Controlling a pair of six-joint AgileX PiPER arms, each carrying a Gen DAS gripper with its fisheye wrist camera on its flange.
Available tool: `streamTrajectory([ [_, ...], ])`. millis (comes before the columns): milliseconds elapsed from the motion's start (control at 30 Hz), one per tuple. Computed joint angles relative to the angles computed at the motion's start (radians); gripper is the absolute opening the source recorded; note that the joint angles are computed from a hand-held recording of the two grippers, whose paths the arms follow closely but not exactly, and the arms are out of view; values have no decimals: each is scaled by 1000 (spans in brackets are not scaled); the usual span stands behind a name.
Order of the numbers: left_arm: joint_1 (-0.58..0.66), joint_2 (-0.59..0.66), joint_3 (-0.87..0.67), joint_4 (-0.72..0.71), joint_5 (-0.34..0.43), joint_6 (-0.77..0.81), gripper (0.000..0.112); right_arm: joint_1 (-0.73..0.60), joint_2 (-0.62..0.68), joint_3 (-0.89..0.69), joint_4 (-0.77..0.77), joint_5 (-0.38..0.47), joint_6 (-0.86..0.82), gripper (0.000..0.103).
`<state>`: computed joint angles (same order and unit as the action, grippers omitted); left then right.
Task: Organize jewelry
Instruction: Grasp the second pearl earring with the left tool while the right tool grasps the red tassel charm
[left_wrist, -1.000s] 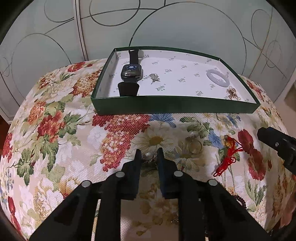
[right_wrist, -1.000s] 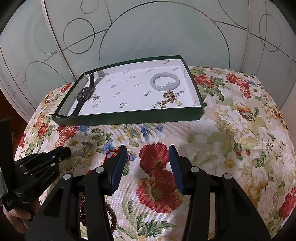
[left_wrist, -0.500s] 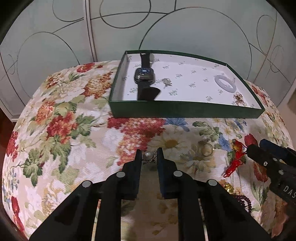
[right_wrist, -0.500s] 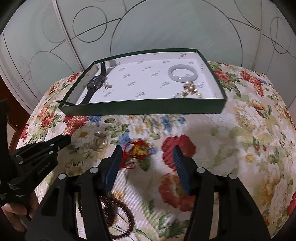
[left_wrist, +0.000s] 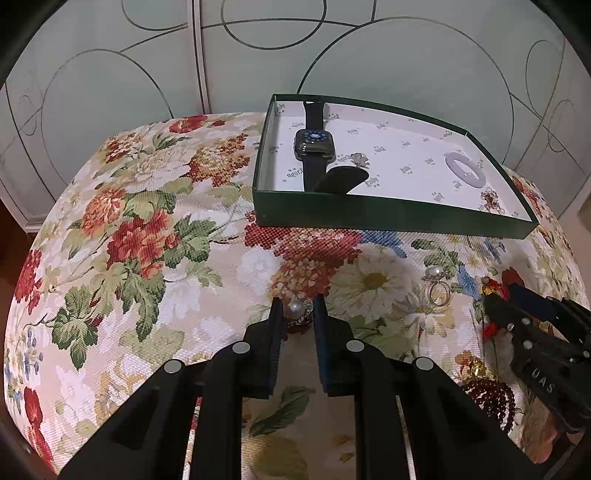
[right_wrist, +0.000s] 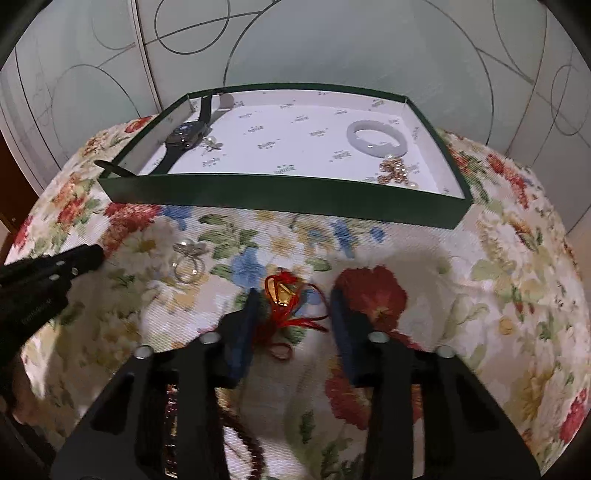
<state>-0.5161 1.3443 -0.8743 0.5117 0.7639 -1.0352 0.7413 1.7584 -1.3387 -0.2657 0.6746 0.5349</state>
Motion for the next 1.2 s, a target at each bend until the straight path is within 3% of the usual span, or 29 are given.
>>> streamTrajectory([
  [133, 3, -3, 5, -3, -6, 1, 17, -25, -18, 23, 3, -5, -19, 8],
  [467, 1, -4, 10, -3, -9, -5, 17, -45, -22, 32, 50, -21, -63, 8],
  [533, 0, -4, 11, -2, -11, -6, 17, -52, -25, 31, 77, -26, -82, 16],
  [567, -1, -4, 10, -2, -9, -7, 17, -61, -29, 37, 97, -35, -86, 23],
  [600, 0, -5, 11, -2, -10, -7, 17, -64, -29, 36, 103, -38, -85, 39],
  [633, 1, -5, 13, -2, -12, -8, 17, -62, -32, 40, 85, -44, -64, 44],
  [867, -3, 4, 12, 9, -16, -17, 17, -51, 0, 18, 42, -49, -39, 44],
  [933, -2, 5, 13, 9, -19, -17, 17, -42, 11, 8, 11, -47, -18, 39],
  [1000, -4, 7, 11, 11, -18, -21, 17, -34, 17, 4, -17, -47, -4, 24],
  [1200, 0, 9, 9, 8, -20, -16, 17, -48, 9, 24, 2, -74, -26, 19],
])
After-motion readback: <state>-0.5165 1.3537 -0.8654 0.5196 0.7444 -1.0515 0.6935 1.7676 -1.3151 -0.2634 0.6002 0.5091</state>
